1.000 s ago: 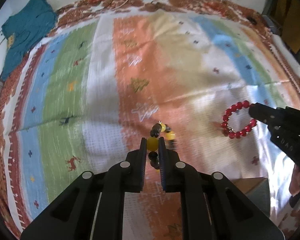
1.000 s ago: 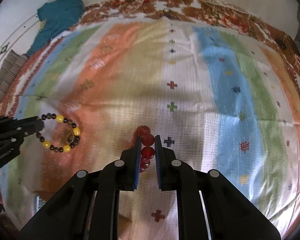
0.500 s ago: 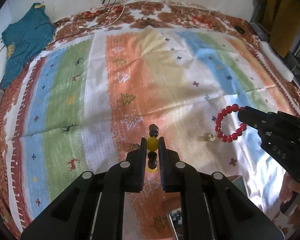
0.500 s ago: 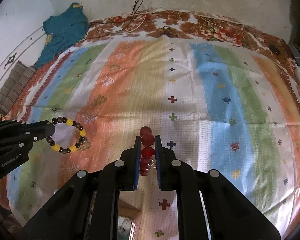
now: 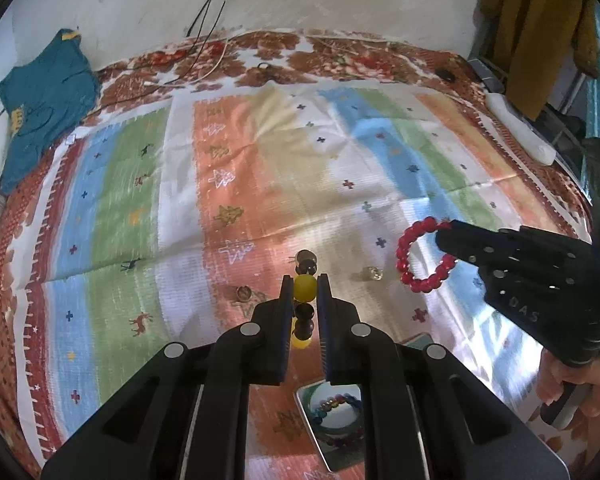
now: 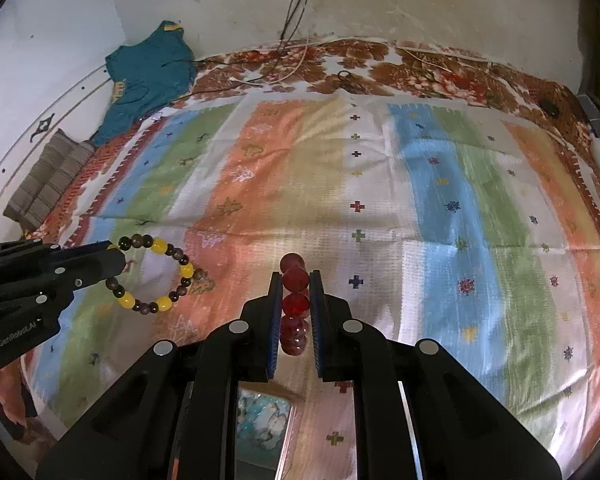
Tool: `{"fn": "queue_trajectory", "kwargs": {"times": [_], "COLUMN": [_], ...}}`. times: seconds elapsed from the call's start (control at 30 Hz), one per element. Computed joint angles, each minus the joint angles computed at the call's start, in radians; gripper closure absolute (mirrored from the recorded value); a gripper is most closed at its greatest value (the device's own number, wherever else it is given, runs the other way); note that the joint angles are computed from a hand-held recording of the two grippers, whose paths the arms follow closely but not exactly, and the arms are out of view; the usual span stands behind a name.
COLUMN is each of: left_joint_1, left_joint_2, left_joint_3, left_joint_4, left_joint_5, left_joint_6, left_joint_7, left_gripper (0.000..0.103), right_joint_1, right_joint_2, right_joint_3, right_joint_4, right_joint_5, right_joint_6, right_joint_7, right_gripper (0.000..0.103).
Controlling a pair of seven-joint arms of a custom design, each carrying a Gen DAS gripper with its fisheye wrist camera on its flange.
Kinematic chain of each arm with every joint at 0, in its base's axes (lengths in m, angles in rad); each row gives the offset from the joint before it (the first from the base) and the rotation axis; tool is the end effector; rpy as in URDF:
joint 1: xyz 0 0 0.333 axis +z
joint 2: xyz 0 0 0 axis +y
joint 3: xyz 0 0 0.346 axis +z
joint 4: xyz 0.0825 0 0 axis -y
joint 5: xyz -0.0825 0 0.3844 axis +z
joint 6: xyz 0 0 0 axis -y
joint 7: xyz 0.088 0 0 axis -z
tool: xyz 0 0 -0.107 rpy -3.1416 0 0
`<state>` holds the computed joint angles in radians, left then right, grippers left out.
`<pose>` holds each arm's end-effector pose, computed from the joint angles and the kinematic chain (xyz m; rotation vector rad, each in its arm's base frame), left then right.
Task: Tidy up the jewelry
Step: 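Lift both held bracelets and carry them over the silver tin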
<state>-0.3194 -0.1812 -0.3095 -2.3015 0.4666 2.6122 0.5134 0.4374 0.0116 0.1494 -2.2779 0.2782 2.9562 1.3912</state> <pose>0.4093 -0.3181 0.4979 -1.9821 1.8462 -0.6754 0.4797 0.2967 0.4555 -2.1507 1.2615 -0.3170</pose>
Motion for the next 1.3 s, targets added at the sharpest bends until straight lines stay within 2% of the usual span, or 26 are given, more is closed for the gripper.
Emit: {"fn": "queue_trajectory", "kwargs": {"times": [0.17,0.27,0.33,1.3], "left_joint_1": [-0.005,-0.009,-0.011,-0.053], "left_joint_2": [-0.028,-0.041,-0.052,-0.153], "left_joint_3": [-0.009,-0.013,-0.014,-0.069], "left_joint_4": [-0.01,-0.018,-0.024,-0.094], "left_joint_5": [0.011,0.011,0.008,0.006], "left_joint_6": [0.013,0.018,0.026,0.043], "left_joint_7": [-0.016,-0.016,-0.017,-0.05], "left_gripper": [0.092,0.092,0.092,0.092], "right_joint_1": [0.005,0.009,0.021,0.1], "right_joint_2": [-0.025,-0.044,-0.056,-0.219], "right_joint_3": [0.004,0.006,0.003,-0.019], "right_joint_4": [-0.017,-0.035,-0.038,-0.18], "right_joint_5": [0.074,0.054,0.126,0.262], "right_joint_6": [-0.003,0.006,-0.004,0.002], "right_joint_7": [-0.062,-0.058,-0.117,-0.256], "right_gripper": [0.089,0.089,0.089,0.089]}}
